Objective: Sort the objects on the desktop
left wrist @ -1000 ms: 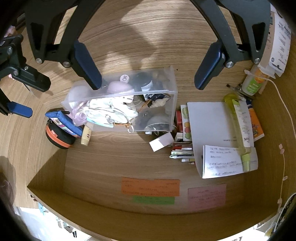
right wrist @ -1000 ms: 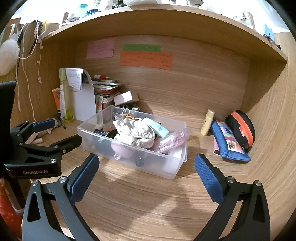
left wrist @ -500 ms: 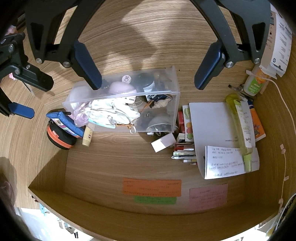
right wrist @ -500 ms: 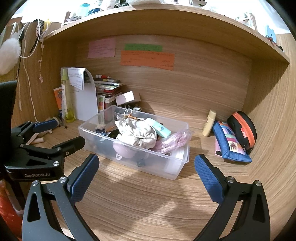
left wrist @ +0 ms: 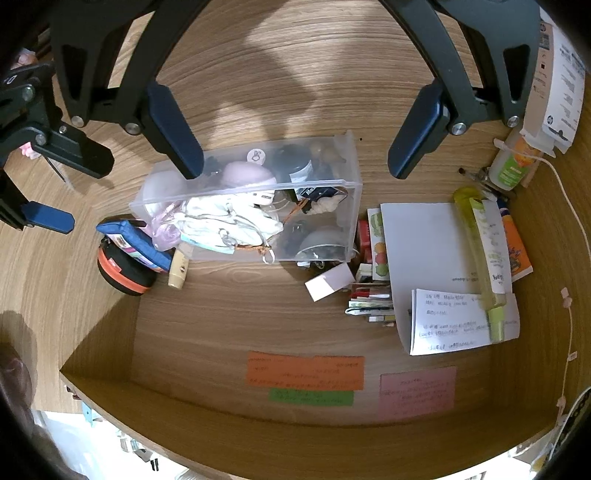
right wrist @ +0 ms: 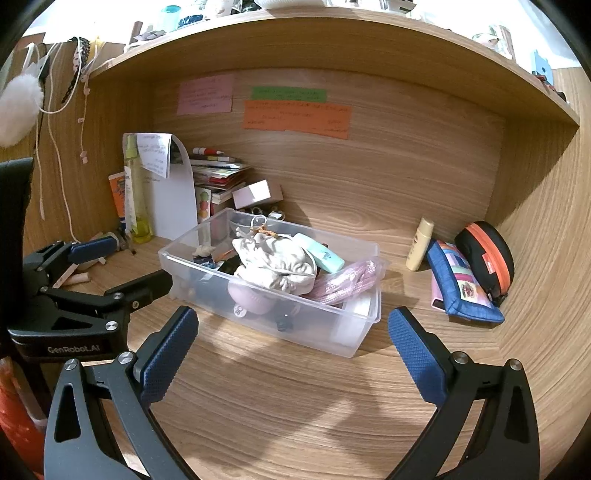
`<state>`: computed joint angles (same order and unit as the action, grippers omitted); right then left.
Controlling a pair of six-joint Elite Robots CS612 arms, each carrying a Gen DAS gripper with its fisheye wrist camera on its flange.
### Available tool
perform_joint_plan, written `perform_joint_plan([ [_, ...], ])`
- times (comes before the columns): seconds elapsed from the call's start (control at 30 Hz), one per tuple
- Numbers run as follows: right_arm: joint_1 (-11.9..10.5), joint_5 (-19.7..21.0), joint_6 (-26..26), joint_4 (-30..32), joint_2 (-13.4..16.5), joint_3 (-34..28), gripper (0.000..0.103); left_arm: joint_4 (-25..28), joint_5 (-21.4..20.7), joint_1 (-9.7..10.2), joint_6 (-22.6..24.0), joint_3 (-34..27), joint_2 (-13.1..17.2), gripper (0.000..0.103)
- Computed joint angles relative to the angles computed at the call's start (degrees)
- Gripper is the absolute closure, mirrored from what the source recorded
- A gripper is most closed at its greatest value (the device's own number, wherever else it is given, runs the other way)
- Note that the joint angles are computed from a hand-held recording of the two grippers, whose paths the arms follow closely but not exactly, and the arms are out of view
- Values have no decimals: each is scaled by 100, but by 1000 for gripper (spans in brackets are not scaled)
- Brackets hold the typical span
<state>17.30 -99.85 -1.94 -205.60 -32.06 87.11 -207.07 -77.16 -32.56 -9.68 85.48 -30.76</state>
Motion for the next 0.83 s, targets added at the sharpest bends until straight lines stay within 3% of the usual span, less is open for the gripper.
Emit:
perform_joint_plan([
  [0.83,1,46,89,91,2,-22,0,-103,133,-37,96,6,14,2],
])
